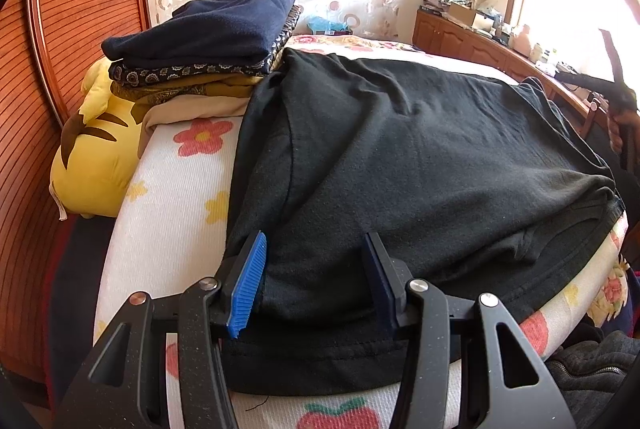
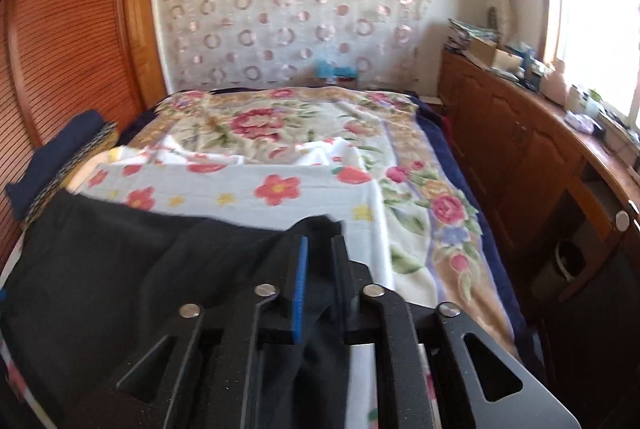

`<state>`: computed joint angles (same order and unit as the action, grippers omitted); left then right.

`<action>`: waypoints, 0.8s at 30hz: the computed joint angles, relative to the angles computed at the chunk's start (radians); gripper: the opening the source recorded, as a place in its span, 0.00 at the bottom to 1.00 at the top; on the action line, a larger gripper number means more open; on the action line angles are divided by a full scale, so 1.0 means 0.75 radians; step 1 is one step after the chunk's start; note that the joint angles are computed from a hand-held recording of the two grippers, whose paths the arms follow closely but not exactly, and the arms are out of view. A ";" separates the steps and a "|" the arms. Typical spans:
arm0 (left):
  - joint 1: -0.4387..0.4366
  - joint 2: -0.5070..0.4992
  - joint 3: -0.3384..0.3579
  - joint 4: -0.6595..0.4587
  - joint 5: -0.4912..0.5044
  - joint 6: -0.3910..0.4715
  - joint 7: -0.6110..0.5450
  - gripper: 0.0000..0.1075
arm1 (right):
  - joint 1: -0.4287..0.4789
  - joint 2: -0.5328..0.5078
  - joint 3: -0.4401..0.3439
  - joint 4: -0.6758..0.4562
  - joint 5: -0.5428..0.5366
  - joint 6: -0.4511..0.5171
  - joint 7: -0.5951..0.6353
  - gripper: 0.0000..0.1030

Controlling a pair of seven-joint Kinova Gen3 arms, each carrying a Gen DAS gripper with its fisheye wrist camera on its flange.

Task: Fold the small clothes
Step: 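Pinch and release the shirt edge with the right gripper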

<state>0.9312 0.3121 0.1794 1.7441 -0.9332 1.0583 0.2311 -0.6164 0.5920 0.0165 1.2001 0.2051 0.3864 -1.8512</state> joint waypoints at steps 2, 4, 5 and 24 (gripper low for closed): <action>-0.004 -0.004 0.000 0.002 0.004 -0.006 -0.002 0.47 | 0.047 -0.052 -0.079 0.111 -0.017 -0.061 0.078 0.33; -0.008 -0.011 0.001 0.009 0.007 -0.017 0.002 0.47 | 0.093 -0.080 -0.156 0.195 -0.054 -0.095 0.163 0.46; -0.012 -0.016 0.001 0.013 0.009 -0.025 0.004 0.47 | 0.096 -0.092 -0.168 0.232 -0.063 -0.105 0.186 0.47; -0.007 -0.079 0.030 0.040 -0.010 0.087 0.120 0.47 | -0.006 -0.104 -0.098 0.355 -0.054 -0.050 0.281 0.50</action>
